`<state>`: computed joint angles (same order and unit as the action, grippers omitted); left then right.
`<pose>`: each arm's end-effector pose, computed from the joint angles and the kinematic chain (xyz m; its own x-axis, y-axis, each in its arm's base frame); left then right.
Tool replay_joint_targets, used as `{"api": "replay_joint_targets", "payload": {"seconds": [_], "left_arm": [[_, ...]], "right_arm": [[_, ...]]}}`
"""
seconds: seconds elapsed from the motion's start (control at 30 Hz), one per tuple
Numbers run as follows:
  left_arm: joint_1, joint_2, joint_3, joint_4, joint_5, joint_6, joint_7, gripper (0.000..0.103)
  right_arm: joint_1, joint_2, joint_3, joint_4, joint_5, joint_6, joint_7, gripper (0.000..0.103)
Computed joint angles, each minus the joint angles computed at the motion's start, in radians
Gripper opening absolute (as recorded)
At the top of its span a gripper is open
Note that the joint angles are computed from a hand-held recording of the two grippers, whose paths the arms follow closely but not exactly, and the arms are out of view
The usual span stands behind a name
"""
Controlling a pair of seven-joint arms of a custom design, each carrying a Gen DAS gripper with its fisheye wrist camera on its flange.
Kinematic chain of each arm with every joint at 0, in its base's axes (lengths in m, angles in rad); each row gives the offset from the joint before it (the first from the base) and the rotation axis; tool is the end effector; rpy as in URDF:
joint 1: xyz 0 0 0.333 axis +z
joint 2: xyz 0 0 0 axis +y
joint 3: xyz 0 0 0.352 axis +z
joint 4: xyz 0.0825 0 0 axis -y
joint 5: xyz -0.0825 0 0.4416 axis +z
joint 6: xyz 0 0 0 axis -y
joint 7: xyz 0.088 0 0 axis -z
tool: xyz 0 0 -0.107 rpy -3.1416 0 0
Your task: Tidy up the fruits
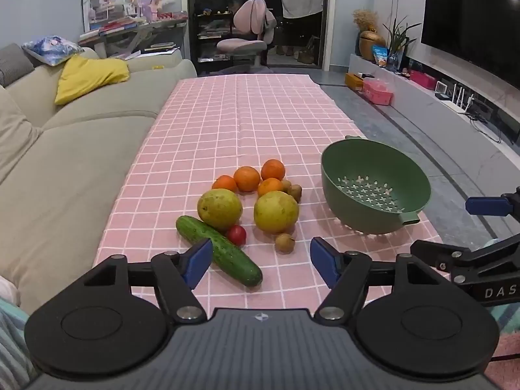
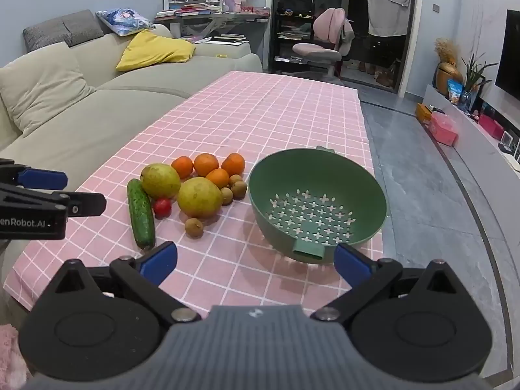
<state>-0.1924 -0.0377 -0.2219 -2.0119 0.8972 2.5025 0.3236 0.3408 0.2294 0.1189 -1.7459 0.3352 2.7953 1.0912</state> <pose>0.5802 -0.2627 0.5393 0.2383 -0.9710 -0.0211 -0.6390 -0.1404 -0.7562 0.6697 0.3054 0.5487 0.6036 -0.7970 0.0207 -0.5172 -0.4112 -0.7506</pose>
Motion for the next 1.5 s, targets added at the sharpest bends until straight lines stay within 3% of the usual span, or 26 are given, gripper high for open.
{"api": "replay_joint_targets", "payload": {"seconds": [0.07,0.1,0.17,0.33,0.43,0.63,1.5], "left_arm": [[-0.004,0.0,-0.006,0.004,0.028,-0.016,-0.026,0.08],[-0.003,0.015,-0.001,0.023,-0.02,-0.027,0.0,0.08],[-0.004,-0.007,-0.001,-0.006,0.044,0.0,-0.058,0.081],[0.002,-0.001,0.004,0.0,0.003,0.031,-0.002,0.082],[-0.003,0.008,-0.001,0.016,0.012,0.005,-0.005,0.082],[0.002,-0.004,0.005,-0.001,-0.02,0.045,-0.004,0.081],[0.003,-0.009,-0.003,-0.007,-0.001,0.032,-0.038,0.08]], "right_arm": [[0.003,-0.002,-0.005,-0.002,-0.014,0.001,0.005,0.099],[0.004,-0.003,-0.006,-0.002,-0.017,0.0,0.008,0.099],[0.002,-0.004,-0.006,-0.003,-0.015,0.003,0.011,0.099],[0.009,0.002,-0.009,-0.005,-0.029,0.014,0.035,0.099],[0.0,-0.006,-0.001,-0.023,-0.011,0.029,0.015,0.099],[0.005,-0.008,-0.009,-0.017,-0.027,0.022,0.029,0.099],[0.009,-0.015,-0.016,-0.017,-0.057,0.011,0.073,0.099]]}}
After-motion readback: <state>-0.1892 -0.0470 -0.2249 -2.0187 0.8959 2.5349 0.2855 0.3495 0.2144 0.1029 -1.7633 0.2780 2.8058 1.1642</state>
